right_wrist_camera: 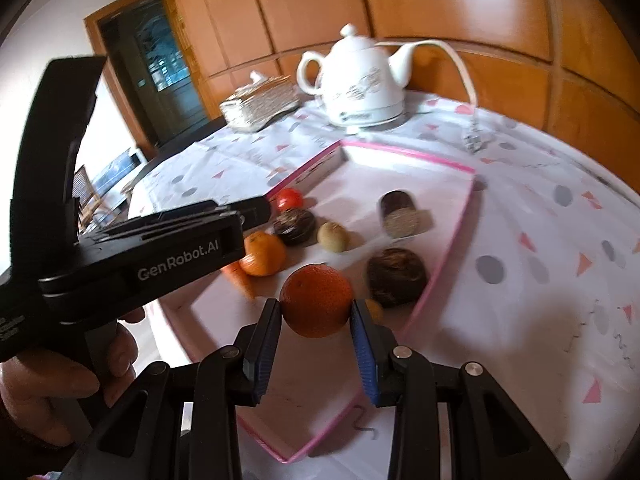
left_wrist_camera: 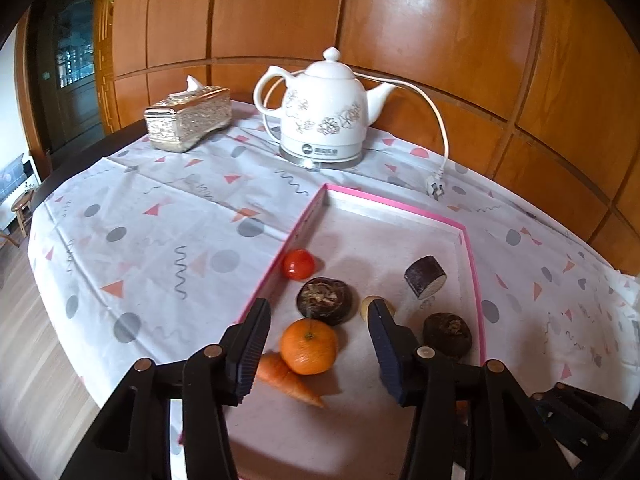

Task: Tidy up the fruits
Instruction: 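Carry the yellow ball into the tray with the left tool while the right tool carries the orange there, then open both tools and withdraw them from the tray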

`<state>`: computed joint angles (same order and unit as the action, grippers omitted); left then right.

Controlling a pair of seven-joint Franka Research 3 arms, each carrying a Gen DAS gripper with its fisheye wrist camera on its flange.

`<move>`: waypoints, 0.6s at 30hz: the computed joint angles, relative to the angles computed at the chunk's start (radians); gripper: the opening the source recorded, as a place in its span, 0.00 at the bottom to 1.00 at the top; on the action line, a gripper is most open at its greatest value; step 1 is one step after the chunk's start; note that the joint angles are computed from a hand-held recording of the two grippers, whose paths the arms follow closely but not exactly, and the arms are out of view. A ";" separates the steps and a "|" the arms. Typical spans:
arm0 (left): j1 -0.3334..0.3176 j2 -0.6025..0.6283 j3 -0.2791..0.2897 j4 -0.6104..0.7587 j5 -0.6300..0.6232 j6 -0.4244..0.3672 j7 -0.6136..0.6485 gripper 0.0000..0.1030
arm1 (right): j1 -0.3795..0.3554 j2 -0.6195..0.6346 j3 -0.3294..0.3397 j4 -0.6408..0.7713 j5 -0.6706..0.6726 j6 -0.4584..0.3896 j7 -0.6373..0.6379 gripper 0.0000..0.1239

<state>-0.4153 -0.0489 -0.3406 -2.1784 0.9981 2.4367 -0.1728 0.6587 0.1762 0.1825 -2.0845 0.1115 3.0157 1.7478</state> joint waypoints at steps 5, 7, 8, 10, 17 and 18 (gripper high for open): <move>-0.002 -0.022 -0.007 -0.015 0.003 -0.018 -0.019 0.54 | 0.024 0.032 -0.020 0.036 -0.048 -0.041 0.025 0.30; -0.002 -0.032 -0.010 -0.022 0.003 -0.024 -0.027 0.56 | 0.051 0.043 -0.055 0.049 -0.105 -0.047 0.079 0.30; -0.001 -0.036 -0.013 -0.025 0.004 -0.027 -0.032 0.56 | 0.074 0.049 -0.085 0.057 -0.154 -0.049 0.122 0.30; -0.002 -0.040 -0.017 -0.027 0.003 -0.036 -0.031 0.57 | 0.086 0.055 -0.103 0.065 -0.201 -0.045 0.166 0.30; -0.010 -0.064 -0.035 -0.037 0.010 -0.081 -0.059 0.70 | 0.077 0.037 -0.097 0.048 -0.228 -0.013 0.223 0.31; -0.011 -0.066 -0.038 -0.037 0.010 -0.089 -0.059 0.71 | 0.087 0.030 -0.110 0.040 -0.245 -0.007 0.252 0.31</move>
